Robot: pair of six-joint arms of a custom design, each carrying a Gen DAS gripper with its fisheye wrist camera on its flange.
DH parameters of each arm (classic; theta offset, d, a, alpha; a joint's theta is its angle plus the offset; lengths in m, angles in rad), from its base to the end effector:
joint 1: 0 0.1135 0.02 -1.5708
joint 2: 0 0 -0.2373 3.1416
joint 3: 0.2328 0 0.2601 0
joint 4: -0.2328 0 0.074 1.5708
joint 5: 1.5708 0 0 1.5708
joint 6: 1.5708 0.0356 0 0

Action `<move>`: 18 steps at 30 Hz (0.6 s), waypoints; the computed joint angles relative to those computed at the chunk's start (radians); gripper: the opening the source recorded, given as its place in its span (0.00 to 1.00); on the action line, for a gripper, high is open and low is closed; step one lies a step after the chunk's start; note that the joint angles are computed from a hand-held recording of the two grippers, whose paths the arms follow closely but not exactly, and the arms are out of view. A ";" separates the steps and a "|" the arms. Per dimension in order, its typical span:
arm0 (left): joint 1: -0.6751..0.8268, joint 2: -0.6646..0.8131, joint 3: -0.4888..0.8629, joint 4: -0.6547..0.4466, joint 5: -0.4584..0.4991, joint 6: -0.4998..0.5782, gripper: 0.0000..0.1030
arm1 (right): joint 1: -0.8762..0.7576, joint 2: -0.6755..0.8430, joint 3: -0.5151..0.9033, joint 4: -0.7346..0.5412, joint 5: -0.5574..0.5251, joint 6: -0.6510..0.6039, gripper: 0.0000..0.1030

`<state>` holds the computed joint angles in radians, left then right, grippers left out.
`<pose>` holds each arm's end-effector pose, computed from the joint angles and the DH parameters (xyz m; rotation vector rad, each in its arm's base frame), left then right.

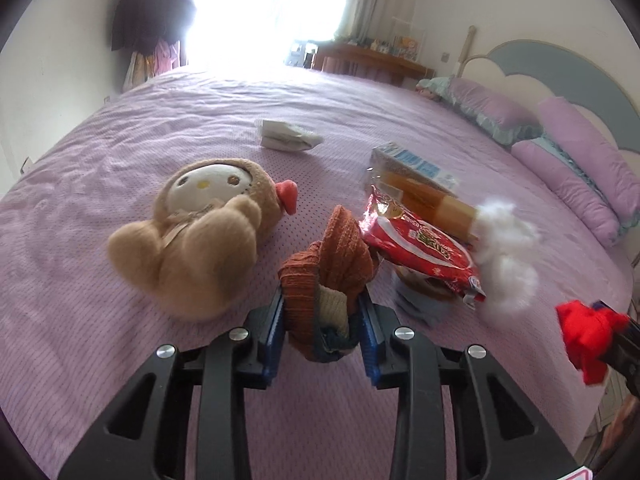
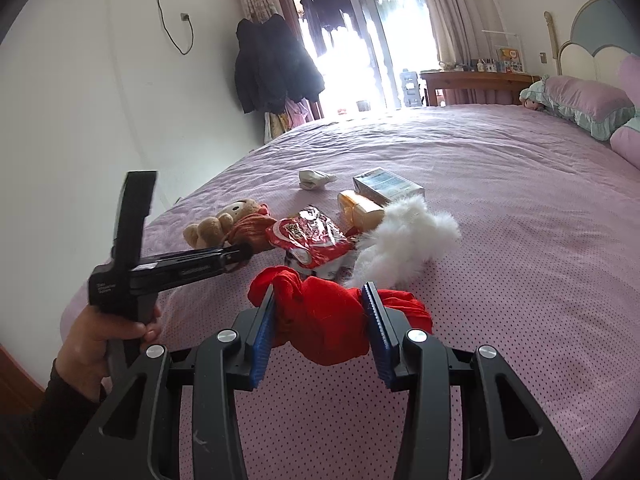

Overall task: Collect trash
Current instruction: 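Grasp the orange knit sock with the left gripper and lift it, then carry the sock and red cloth to the yellow bin and release both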

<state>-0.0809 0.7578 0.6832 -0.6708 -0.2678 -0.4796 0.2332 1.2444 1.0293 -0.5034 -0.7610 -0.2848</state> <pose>0.1843 -0.0055 0.2441 -0.5833 2.2081 0.0190 0.2659 0.0884 0.2772 -0.9264 1.9749 0.8331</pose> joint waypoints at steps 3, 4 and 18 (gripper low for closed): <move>-0.114 -0.126 -0.015 -0.101 -0.099 -0.056 0.32 | -0.029 -0.033 -0.019 -0.024 -0.027 -0.012 0.40; -0.165 -0.160 -0.012 -0.142 -0.147 -0.084 0.32 | -0.046 -0.053 -0.030 -0.035 -0.039 -0.021 0.40; -1.149 0.011 0.221 -0.541 -0.699 -0.760 0.32 | -0.503 -0.252 -0.082 -0.468 -0.312 -0.397 0.40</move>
<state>-1.2300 0.7683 0.9040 -1.2119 -0.9672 -1.2394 -0.2698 0.9922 0.9472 -0.9713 -1.0730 -0.6815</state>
